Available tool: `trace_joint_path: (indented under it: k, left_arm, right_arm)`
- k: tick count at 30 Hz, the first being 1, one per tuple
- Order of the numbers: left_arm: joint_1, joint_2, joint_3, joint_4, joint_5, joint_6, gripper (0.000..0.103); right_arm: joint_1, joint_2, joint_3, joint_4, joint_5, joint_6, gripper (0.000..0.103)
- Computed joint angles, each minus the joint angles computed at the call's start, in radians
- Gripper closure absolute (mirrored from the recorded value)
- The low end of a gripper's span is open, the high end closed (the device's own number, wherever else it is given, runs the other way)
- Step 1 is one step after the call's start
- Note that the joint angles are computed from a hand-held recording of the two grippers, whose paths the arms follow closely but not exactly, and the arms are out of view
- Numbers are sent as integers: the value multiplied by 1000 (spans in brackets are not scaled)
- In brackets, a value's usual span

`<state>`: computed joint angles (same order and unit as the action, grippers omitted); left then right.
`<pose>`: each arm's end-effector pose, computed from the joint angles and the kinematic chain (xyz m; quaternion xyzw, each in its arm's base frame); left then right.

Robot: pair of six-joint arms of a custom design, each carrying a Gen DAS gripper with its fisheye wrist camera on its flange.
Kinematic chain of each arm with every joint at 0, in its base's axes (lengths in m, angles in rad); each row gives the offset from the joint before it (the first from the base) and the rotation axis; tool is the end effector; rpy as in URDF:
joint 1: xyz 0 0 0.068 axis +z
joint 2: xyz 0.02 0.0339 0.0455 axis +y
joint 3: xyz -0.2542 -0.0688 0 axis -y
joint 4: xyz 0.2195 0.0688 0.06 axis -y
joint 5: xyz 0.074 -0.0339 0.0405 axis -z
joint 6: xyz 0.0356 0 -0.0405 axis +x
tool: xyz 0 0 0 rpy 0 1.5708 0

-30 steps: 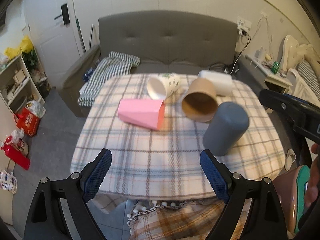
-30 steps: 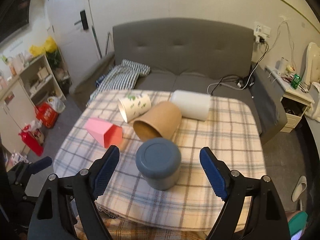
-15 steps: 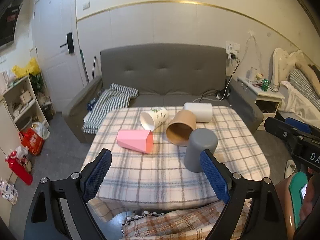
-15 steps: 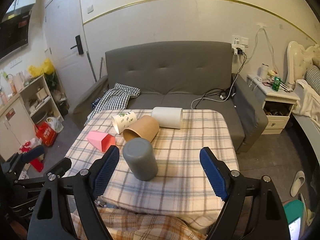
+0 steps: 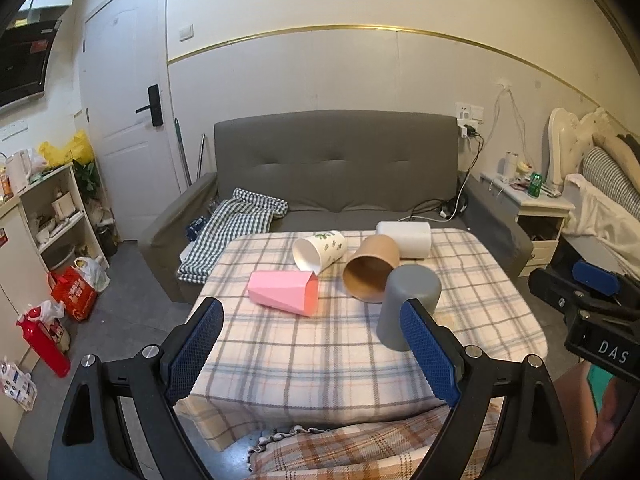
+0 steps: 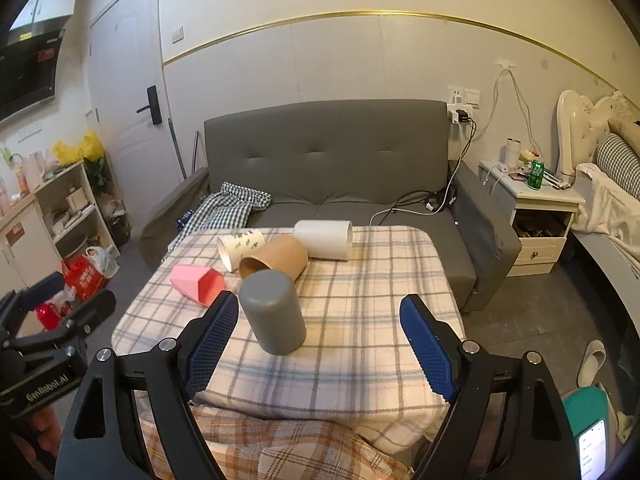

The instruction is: Flip cup upside down

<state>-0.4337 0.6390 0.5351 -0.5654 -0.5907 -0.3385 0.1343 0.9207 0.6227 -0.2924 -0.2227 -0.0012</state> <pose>0.1188 -0.0332 0.2378 -0.0857 0.8662 0.0858 0.4848 0.1812 0.0324 0.2482 -0.1116 0.8712 0.1289 0.4603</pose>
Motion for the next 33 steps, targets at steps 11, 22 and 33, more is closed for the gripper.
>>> trace_joint_path:
  k: [11, 22, 33]
  left_arm:
    - [-103, -27, -92, 41, -79, -39, 10]
    - [-7, -18, -95, 41, -17, -31, 5]
    - [10, -31, -94, 32, -17, -45, 3]
  right_arm:
    - [-7, 21, -98, 88, 17, -11, 15]
    - [-3, 12, -107, 93, 33, -12, 4]
    - [-8, 10, -111, 89, 28, -15, 0]
